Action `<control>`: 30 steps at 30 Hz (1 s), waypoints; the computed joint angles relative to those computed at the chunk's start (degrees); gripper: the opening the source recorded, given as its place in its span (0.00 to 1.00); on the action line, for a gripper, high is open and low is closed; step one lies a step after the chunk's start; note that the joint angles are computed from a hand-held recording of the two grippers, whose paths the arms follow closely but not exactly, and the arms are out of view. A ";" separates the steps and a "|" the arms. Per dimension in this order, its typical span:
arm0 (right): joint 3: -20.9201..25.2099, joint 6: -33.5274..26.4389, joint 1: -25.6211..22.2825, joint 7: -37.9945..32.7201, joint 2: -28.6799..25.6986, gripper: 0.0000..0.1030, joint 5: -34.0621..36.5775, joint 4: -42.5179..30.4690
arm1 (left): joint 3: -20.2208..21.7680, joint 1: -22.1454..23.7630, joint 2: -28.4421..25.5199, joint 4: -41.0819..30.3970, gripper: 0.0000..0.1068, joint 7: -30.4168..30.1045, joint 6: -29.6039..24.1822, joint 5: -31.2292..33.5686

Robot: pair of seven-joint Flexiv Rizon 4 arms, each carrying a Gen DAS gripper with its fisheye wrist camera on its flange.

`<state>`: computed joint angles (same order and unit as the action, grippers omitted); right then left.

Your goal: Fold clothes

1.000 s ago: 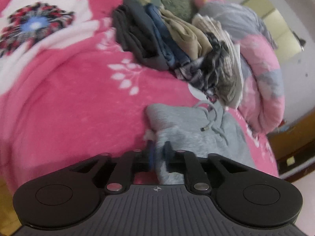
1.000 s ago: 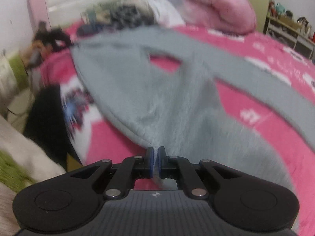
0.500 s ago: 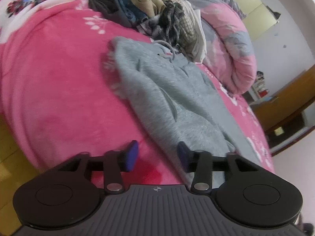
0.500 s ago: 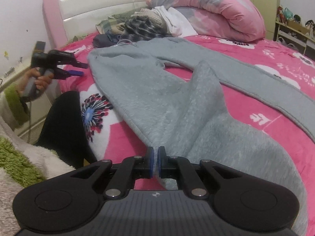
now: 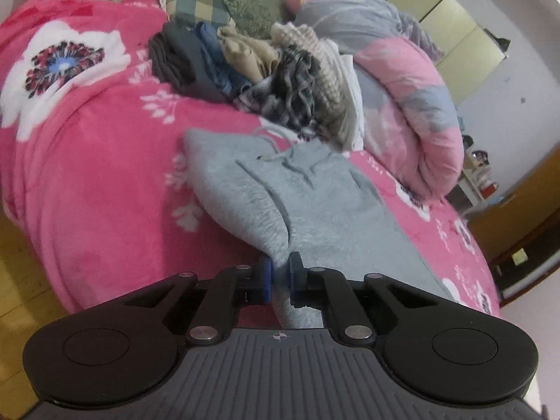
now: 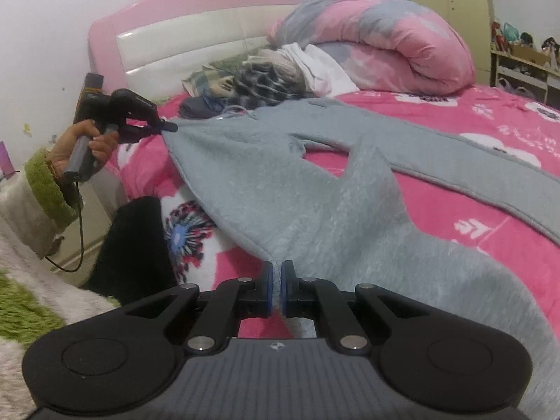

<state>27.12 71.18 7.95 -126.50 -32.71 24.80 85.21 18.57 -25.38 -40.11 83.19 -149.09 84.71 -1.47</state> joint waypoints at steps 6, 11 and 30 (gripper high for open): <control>-1.27 -5.08 0.41 0.23 0.23 0.04 0.03 0.97 | -7.25 5.21 -1.15 4.07 0.14 -0.24 -1.65 -1.08; -3.83 -5.59 2.62 3.01 0.72 0.05 -2.54 2.52 | -4.12 3.58 -0.21 7.91 0.51 -0.64 8.47 -5.55; -4.63 -4.52 2.78 9.74 4.39 0.29 -7.43 6.79 | 22.37 -9.16 -9.76 -11.70 0.49 -15.22 -18.68 8.66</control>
